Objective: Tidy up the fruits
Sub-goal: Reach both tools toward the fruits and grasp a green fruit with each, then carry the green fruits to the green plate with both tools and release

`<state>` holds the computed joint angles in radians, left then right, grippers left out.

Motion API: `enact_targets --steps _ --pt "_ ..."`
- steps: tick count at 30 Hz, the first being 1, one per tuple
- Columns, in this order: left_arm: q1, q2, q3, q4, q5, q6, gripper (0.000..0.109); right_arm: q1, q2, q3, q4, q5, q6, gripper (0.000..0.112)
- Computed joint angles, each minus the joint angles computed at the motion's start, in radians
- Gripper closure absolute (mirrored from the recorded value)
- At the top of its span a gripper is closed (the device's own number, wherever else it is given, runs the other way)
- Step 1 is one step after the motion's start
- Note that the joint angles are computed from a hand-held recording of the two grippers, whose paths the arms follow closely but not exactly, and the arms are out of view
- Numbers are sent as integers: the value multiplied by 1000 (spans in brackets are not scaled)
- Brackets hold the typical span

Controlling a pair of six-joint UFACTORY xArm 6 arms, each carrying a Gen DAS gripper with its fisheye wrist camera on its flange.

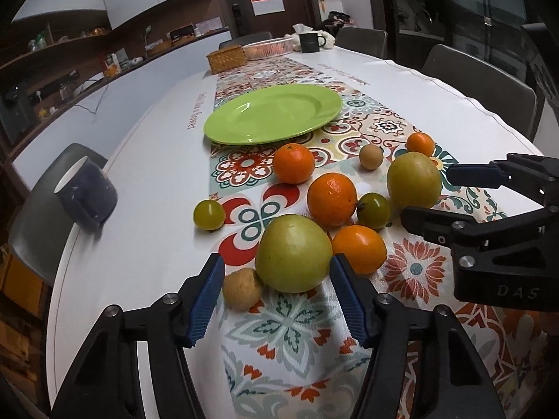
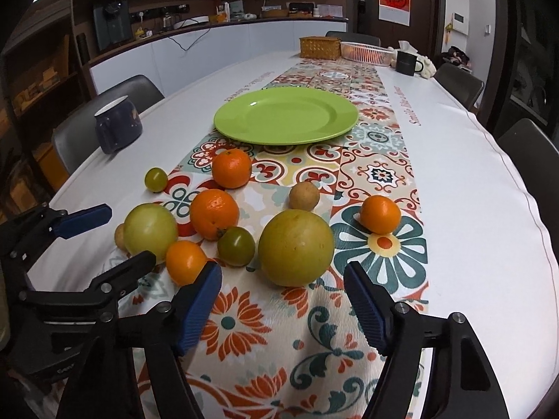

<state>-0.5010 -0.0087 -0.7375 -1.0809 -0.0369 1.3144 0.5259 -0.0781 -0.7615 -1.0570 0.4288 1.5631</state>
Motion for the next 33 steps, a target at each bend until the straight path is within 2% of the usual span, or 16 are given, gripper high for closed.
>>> enact_targets --steps 7,9,11,12,15,20,29,33 --pt "5 34 -50 -63 38 83 50 -18 23 -9 12 -24 -14 45" --pt "18 44 -59 -2 67 22 52 -25 31 -12 14 -35 -18 46" --pt "45 54 -64 126 124 -107 58 -30 39 -16 16 -42 -21 47" --pt "56 59 -71 139 154 -125 59 -33 42 -19 18 -46 -25 49" --pt "68 66 -87 135 192 -153 61 -39 47 -23 15 -51 -22 52" --pt "69 63 -81 172 192 -200 61 -42 53 -31 7 -39 -27 61" --pt "77 23 -57 218 198 -282 62 -45 35 -12 -16 -62 -5 62" --pt "86 10 -58 229 217 -316 62 -27 3 -4 -56 -33 23 62"
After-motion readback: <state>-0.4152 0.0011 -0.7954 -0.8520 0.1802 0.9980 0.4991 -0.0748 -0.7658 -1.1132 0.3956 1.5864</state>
